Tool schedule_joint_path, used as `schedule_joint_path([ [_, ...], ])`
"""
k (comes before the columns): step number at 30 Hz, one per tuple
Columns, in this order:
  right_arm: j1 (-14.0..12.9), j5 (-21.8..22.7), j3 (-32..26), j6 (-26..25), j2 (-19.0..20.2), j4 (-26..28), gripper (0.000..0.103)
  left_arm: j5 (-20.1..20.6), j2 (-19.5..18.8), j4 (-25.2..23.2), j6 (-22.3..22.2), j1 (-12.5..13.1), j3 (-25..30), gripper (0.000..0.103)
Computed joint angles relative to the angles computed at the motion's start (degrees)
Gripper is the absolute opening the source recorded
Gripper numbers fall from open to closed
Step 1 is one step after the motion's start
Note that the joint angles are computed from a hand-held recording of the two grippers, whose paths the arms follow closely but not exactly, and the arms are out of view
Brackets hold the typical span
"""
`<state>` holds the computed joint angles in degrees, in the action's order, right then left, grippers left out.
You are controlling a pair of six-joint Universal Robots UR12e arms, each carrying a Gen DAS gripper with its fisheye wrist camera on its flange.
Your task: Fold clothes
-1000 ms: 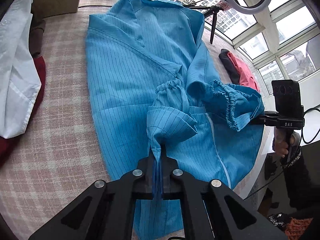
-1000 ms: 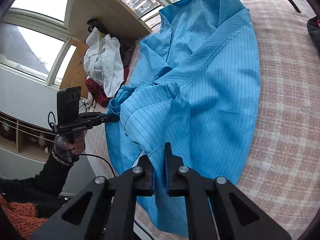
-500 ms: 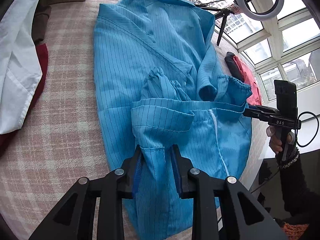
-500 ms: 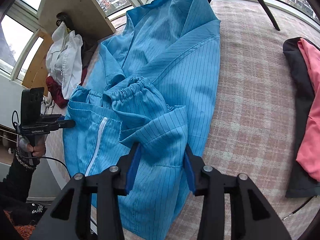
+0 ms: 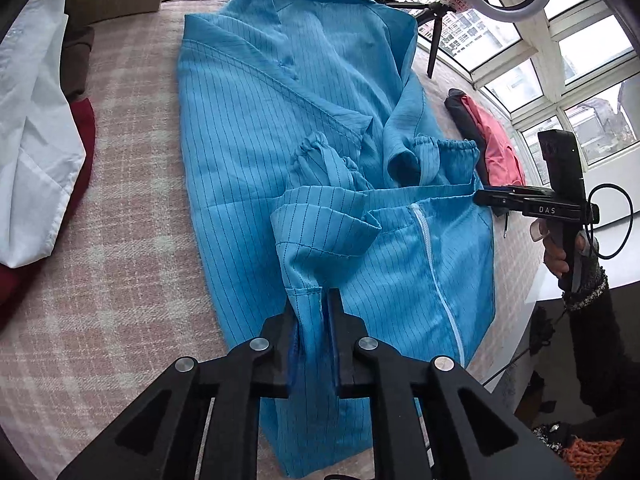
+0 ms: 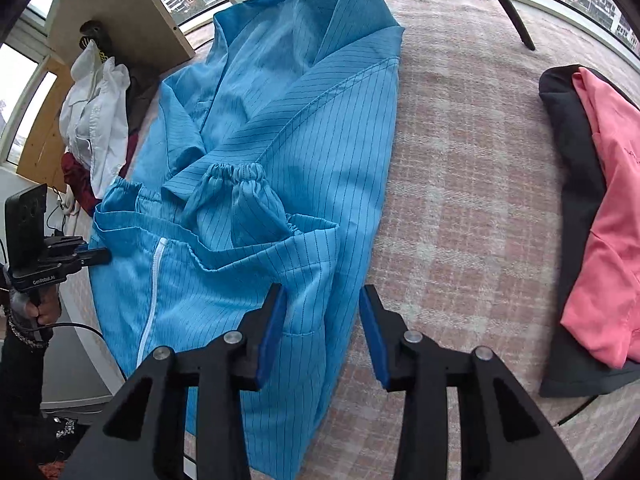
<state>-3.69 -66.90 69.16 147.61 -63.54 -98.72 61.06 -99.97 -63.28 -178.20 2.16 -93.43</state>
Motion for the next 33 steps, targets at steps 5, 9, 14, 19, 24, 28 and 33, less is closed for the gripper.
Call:
schedule_joint_path([
  [5, 0.8, 0.5, 6.6, -5.8, -5.1, -13.8, 0.039, 2.0, 1.3, 3.8, 2.6, -0.3, 0.0, 0.029],
  [9, 3.5, -4.0, 5.9, -8.3, -3.3, -13.1, 0.021, 5.9, -0.6, 2.5, 3.4, -1.2, 1.7, 0.029],
  [14, 5.1, -11.7, 5.5, -7.0, -1.5, -11.9, 0.021, 11.1, -1.5, 1.1, 2.0, -1.2, 2.1, 0.032],
  [19, 0.7, -0.9, 10.7, -4.8, -7.4, -14.3, 0.022, 10.5, 2.0, 6.4, 0.8, 0.4, -1.2, 0.030],
  [24, 0.8, 2.0, 14.4, -8.0, -9.6, -13.1, 0.022, 6.1, 3.0, 12.0, 3.9, 0.1, -3.3, 0.031],
  [28, 2.9, -7.7, 14.6, -4.8, -7.0, -12.7, 0.019, 4.9, -1.1, 8.1, 2.8, -1.0, -0.2, 0.031],
  [33, 1.2, -4.0, 10.1, -1.1, -7.4, -5.8, 0.018, 3.7, -2.9, 3.1, 2.6, -0.5, 3.1, 0.028],
])
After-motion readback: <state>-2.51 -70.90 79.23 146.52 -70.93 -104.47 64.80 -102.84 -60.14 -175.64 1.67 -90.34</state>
